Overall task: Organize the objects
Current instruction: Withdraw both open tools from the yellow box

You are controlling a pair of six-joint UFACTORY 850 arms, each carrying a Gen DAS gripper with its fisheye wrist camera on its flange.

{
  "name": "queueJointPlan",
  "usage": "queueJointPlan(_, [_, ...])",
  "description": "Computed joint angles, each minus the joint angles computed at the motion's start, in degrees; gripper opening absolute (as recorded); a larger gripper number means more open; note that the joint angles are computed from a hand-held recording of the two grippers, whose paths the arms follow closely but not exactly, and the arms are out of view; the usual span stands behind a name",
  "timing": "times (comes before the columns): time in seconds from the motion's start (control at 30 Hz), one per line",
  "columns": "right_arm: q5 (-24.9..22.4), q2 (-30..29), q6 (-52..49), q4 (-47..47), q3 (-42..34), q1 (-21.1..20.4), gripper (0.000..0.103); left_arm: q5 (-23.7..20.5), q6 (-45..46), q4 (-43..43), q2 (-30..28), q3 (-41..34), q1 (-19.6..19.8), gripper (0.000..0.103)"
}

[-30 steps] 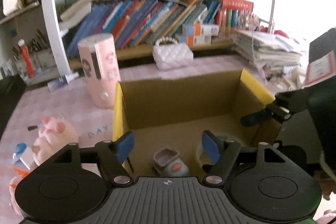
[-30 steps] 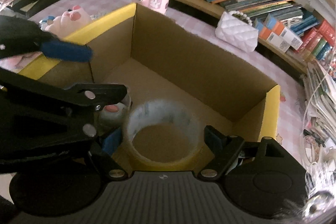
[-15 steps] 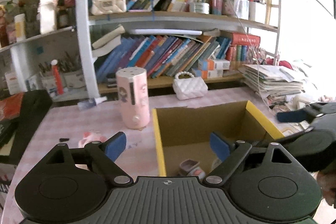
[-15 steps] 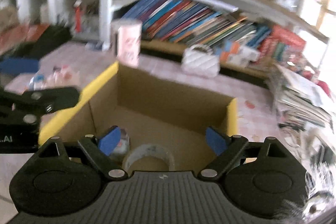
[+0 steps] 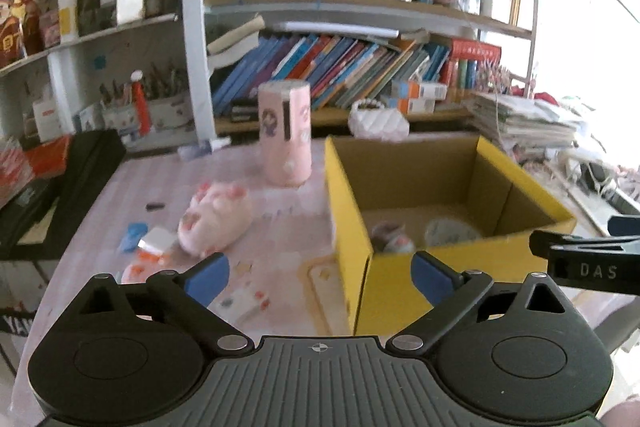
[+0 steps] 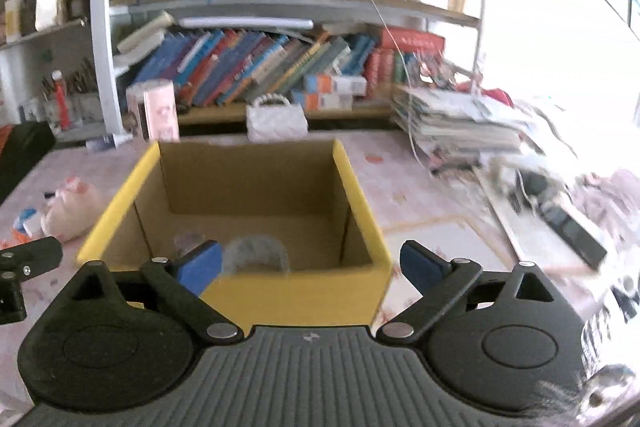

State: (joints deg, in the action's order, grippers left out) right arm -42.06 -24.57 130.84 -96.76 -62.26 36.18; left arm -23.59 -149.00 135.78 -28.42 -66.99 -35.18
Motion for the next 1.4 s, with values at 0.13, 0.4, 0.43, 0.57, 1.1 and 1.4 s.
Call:
queueJointPlan(0.13, [0.05,-0.58,-1.47,6.29,-0.07,2.27,0.099,0.19,-0.67,0.16,2.06,3.51,0.22,0.1])
queueJointPlan(0.4, [0.02,-1.85,-4.31,13.1,-0.62,7.42,0.101,1.36,-1.78,1.75,6.42,10.07,0.95,0.102])
queueJointPlan(0.43, [0.22,-2.04,-4.81,13.42,-0.78,7.96,0.102,1.61,-1.67,1.58,6.86,10.68,1.1,0.102])
queueJointPlan(0.57, [0.89,-2.76,-5.97,14.39,-1.52,9.86,0.103,2.13,-1.12,0.46,8.77,13.4,1.77,0.102])
queueJointPlan(1.1, [4.38,-5.67,-8.31,17.17,-5.44,14.09,0.103,1.43,1.4,-1.55,14.78,21.03,4.03,0.102])
queueJointPlan(1.4, [5.52,-7.78,-10.23,17.32,-8.67,15.47,0.103,0.65,2.46,-3.6,17.21,23.86,5.93,0.102])
